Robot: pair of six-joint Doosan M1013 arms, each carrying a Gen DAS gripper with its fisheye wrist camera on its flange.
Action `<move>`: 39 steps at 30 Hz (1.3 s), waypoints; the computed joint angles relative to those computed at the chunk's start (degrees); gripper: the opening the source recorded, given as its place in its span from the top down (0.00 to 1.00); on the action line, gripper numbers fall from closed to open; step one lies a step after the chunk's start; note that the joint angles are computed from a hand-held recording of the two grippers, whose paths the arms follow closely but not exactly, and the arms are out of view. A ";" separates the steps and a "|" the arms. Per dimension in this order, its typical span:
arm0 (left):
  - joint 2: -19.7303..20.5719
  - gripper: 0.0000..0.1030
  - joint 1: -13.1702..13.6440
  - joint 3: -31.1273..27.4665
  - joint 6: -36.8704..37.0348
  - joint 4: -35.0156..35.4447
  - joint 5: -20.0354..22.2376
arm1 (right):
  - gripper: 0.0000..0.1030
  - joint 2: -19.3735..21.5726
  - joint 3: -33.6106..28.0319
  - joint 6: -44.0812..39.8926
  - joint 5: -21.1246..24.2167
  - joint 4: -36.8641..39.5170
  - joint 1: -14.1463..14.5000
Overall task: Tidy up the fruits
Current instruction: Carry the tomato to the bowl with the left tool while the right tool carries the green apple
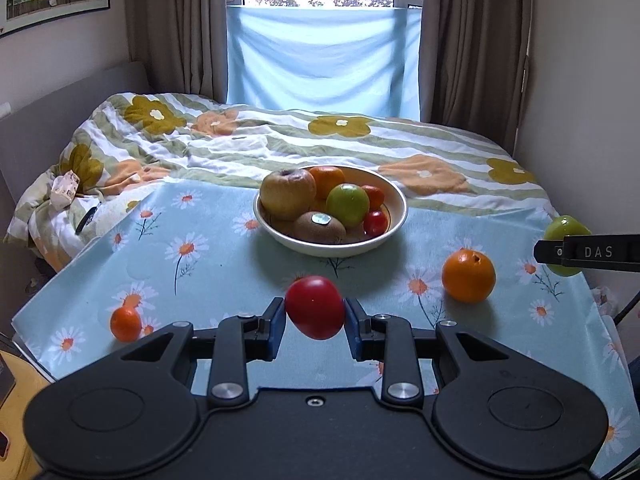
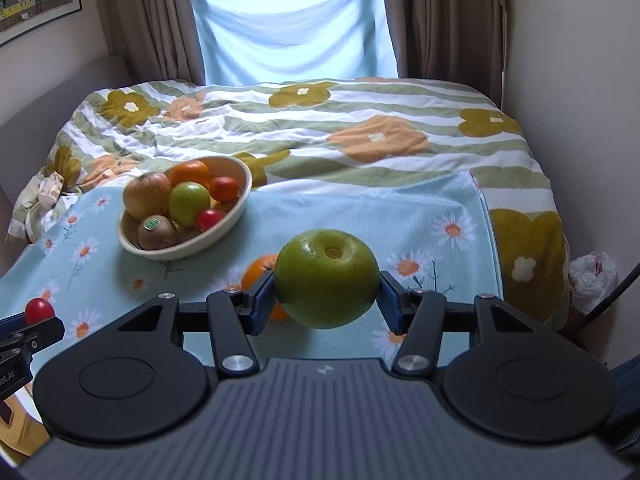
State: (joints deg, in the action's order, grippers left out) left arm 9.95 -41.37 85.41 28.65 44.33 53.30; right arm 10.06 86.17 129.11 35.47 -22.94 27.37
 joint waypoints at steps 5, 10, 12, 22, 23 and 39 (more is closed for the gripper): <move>-0.23 0.66 0.66 -1.87 1.80 0.08 -0.18 | 0.33 0.51 -2.93 -2.54 1.46 1.44 0.49; 0.32 0.66 2.69 -4.04 6.19 -2.98 -1.98 | 0.33 1.81 -6.03 -4.48 2.15 2.57 1.10; 0.72 0.66 3.58 -4.94 7.82 -3.71 -2.78 | 0.33 2.62 -7.56 -5.09 2.63 2.85 1.37; 4.98 0.66 8.87 -11.46 19.69 -11.77 -5.77 | 0.33 8.94 -17.21 -4.75 6.28 2.09 2.23; 5.51 0.66 9.39 -12.17 20.99 -12.80 -5.84 | 0.33 9.61 -18.12 -4.64 6.70 2.14 2.28; 13.90 0.66 14.71 -21.11 40.72 -26.58 -5.76 | 0.33 20.05 -31.16 -3.25 12.94 3.42 1.65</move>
